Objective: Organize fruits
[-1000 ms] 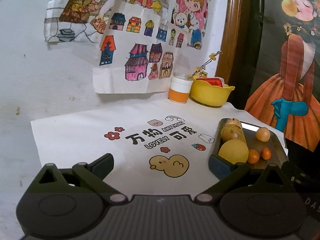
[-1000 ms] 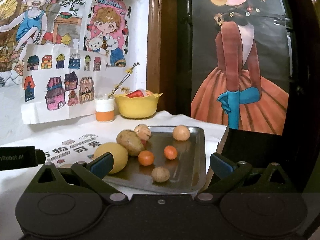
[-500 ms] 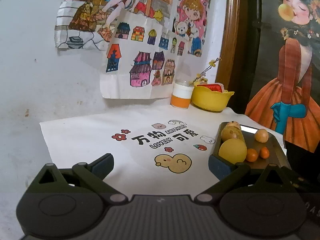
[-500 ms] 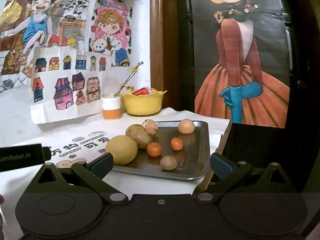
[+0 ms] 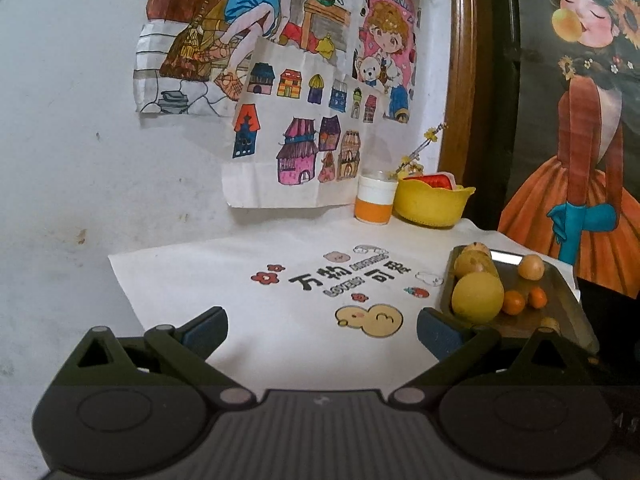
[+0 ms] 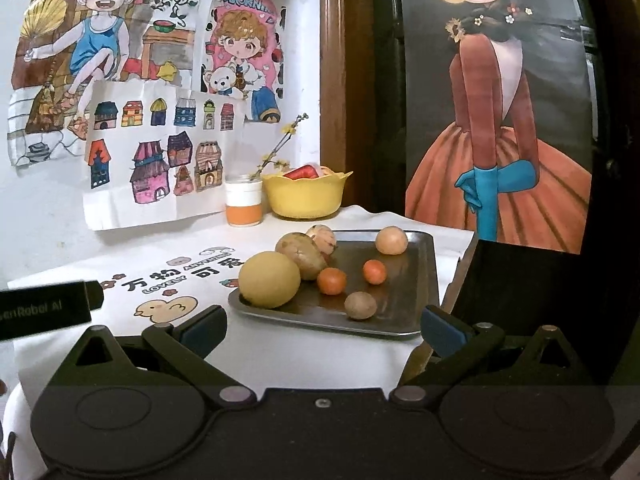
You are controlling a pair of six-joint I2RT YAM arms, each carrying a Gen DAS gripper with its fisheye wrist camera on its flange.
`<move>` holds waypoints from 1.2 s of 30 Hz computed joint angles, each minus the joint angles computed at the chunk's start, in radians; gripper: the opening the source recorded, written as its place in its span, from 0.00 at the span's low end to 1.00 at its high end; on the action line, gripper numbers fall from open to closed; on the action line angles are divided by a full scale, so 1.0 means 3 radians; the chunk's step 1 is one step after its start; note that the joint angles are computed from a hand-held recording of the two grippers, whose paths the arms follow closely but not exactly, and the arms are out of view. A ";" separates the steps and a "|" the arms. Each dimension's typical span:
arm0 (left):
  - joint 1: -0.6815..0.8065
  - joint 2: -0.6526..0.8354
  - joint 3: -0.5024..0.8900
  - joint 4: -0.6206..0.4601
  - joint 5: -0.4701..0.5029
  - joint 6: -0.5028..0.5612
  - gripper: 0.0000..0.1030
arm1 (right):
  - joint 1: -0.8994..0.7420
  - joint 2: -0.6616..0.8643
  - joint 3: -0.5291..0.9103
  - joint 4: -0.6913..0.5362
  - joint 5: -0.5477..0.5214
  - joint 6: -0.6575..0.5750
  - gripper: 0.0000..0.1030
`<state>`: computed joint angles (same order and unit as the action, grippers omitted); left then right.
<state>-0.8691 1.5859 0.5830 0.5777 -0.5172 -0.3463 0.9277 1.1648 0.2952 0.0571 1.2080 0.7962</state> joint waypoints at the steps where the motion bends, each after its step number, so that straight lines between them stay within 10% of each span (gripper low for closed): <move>1: -0.0011 -0.0019 -0.0029 0.0006 -0.0002 -0.0001 1.00 | 0.0025 0.0005 0.0011 -0.0044 0.0011 0.0035 0.99; 23: 0.0037 -0.0269 -0.0347 -0.0043 0.0173 -0.0088 1.00 | 0.0351 0.0225 0.0351 -0.1239 -0.0117 0.0832 0.99; 36: 0.0043 -0.0266 -0.0452 0.0025 0.0210 -0.0134 1.00 | 0.0300 0.0132 0.0267 -0.1165 -0.0256 0.0851 0.99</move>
